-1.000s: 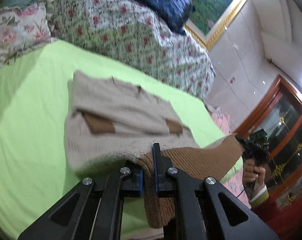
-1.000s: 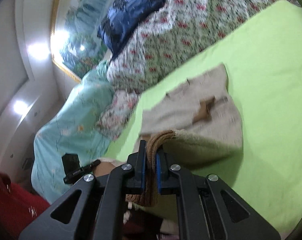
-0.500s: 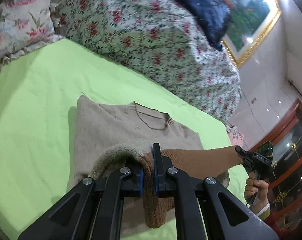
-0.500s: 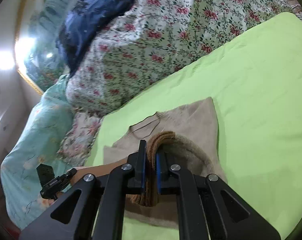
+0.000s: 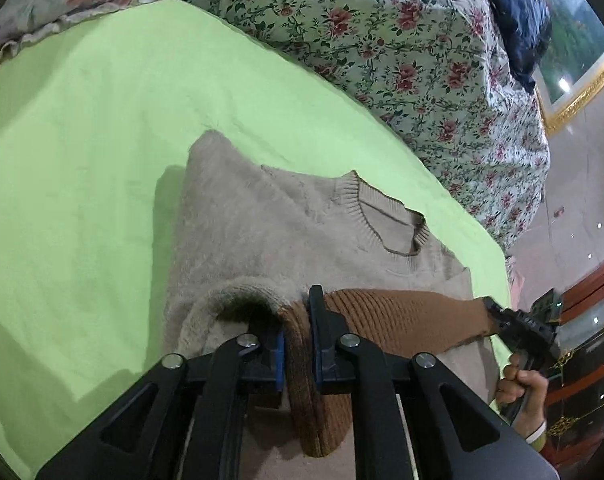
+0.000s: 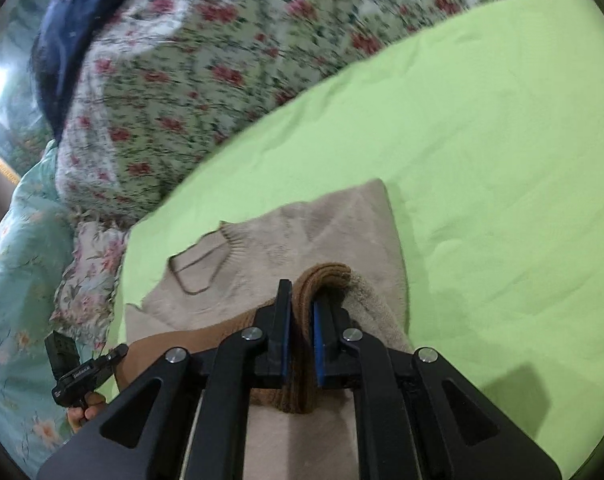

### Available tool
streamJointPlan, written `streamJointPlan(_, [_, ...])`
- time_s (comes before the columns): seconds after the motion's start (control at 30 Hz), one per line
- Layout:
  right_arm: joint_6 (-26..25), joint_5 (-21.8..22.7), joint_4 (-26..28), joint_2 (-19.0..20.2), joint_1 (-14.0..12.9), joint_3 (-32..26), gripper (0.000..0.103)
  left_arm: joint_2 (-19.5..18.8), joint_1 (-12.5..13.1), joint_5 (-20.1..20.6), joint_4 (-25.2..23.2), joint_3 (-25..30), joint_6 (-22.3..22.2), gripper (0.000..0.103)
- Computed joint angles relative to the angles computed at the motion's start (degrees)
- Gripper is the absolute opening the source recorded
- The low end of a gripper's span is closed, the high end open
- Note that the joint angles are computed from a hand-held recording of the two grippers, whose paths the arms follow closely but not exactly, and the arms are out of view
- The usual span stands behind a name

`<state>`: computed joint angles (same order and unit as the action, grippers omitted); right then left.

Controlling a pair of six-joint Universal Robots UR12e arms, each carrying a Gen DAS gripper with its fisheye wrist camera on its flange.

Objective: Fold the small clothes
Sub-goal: 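Fold the hem up toward the collar with both grippers and release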

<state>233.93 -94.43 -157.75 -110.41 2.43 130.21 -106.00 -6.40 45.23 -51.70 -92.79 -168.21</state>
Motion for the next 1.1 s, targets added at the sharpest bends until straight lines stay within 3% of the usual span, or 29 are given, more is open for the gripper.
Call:
streamJointPlan(0.03, [0.57, 0.11, 0.04, -0.16, -0.01, 0.22, 0.016, 0.54, 0.14, 0.05, 0.49, -0.59, -0.07, 0.02])
streamJointPlan(0.07, [1.27, -0.26, 0.01, -0.72, 0.29, 0.57, 0.02, 1.36, 0.3, 0.45, 1.21, -1.41, -0.01, 0.036])
streamJointPlan(0.13, [1.77, -2.06, -1.09, -1.74, 1.36, 1.17, 0.043, 3.36, 0.92, 0.05, 2.01, -3.33, 0.75, 0.053])
streamJointPlan(0.2, [2.38, -6.28, -2.24, -3.26, 3.48, 1.67, 0.057, 5.57, 1.62, -1.78, 0.97, -5.18, 3.16, 0.056])
streamJointPlan(0.33, [1.73, -11.41, -4.69, -4.82, 7.92, 1.72, 0.061, 8.83, 1.58, -5.71, -5.81, -7.82, 11.28, 0.064])
streamJointPlan(0.4, [-2.2, -6.0, -6.38, -3.95, 8.6, 1.41, 0.061, 9.11, 0.3, -6.05, -11.54, -7.86, 16.9, 0.064])
streamJointPlan(0.47, [-9.42, 3.62, 0.26, -1.47, 8.18, -1.16, 0.061, 8.36, -1.39, -4.76, -16.41, -6.94, 21.85, 0.064])
streamJointPlan(0.5, [-13.23, 6.17, 4.61, -0.21, 8.37, -2.73, 0.061, 7.89, -2.06, -3.84, -17.5, -6.39, 23.22, 0.063])
streamJointPlan(0.6, [-24.24, 6.16, 15.62, 4.35, 10.02, -7.68, 0.061, 6.21, -3.56, -1.06, -16.34, -4.31, 24.97, 0.063])
streamJointPlan(0.73, [-28.61, 3.87, 20.7, 6.8, 7.74, -10.48, 0.061, 2.26, -4.35, 1.53, -11.15, 0.41, 21.72, 0.063])
streamJointPlan(0.8, [-28.23, 1.98, 22.23, 7.92, 5.47, -11.19, 0.061, -0.25, -5.12, 5.8, -5.0, 2.7, 17.14, 0.063])
streamJointPlan(0.83, [-27.48, 1.91, 21.98, 8.15, 4.17, -11.01, 0.061, -1.47, -5.33, 7.02, -4.21, 4.15, 15.88, 0.059])
streamJointPlan(0.9, [-22.8, 4.01, 16.51, 7.59, 0.97, -9.34, 0.06, -3.53, -5.13, 7.53, -2.95, 6.73, 12.46, 0.053])
streamJointPlan(1.0, [-12.84, -3.02, 10.62, 5.95, 0.35, -7.4, 0.061, -4.17, -4.57, 10.12, 4.43, 7.06, 4.99, 0.054])
streamJointPlan(1.1, [-5.06, -7.16, 6.19, 3.57, 0.49, -4.75, 0.061, -3.35, -2.85, 8.0, 7.72, 5.52, -0.49, 0.059])
